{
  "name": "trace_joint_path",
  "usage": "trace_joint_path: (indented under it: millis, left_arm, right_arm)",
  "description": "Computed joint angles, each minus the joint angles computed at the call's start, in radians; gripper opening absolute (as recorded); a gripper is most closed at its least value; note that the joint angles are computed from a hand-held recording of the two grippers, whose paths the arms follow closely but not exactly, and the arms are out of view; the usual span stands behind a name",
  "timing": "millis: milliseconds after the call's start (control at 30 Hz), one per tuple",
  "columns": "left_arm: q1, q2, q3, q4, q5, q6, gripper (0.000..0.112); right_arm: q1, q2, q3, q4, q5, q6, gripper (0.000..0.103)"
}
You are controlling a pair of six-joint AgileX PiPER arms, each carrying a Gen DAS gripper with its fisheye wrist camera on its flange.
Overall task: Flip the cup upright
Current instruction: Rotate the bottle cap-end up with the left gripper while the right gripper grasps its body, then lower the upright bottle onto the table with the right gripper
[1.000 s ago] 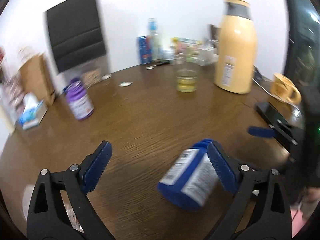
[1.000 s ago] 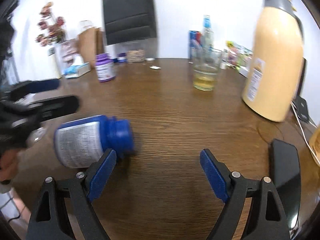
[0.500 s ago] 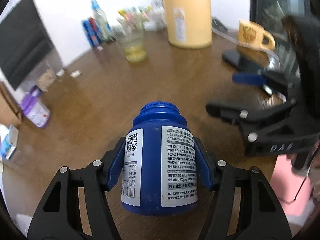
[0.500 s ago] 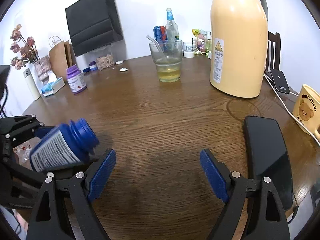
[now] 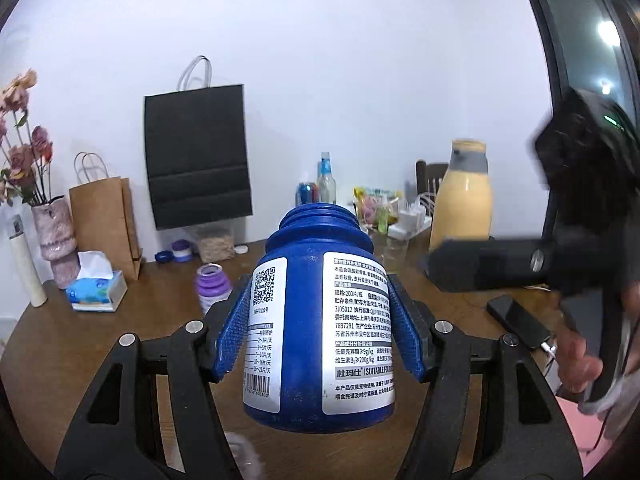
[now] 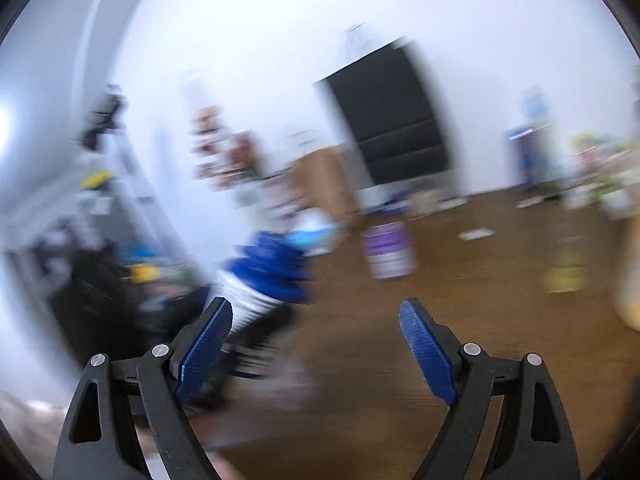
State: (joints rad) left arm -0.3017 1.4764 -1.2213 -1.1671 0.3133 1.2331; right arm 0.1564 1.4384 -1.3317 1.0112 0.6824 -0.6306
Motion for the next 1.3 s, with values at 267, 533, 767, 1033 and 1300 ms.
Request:
trace_joint_path:
  millis: [267,533,767,1033,1300]
  left_arm:
    - [0.370,-0.039,0.098,-0.446,0.411,0.473,0.060]
    - [0.570,0.009,0.057,-0.384,0.605,0.434,0.072]
    - [0.721,0.093,0.040,-0.367,0.791,0.489,0.064]
    - [0.713,0.167,0.076,-0.292,0.663,0.486,0.060]
    - [0.654,0.209,0.099,-0.245,0.560,0.438,0.060]
  right_arm:
    - [0.147,0.405,-0.512,0.035,0.191,0.266,0.090]
    - [0.327,0.593,-0.853,-0.255,0.208,0.506,0.068]
    - [0.567,0.604,-0.910,-0.955,0.109,0.703,0.069]
    - [0.600,0.673,-0.772,-1.044,-0.098,0.692,0.069]
    - [0.640,0.734,-0.783,-1.299,-0.058,0.834,0.069]
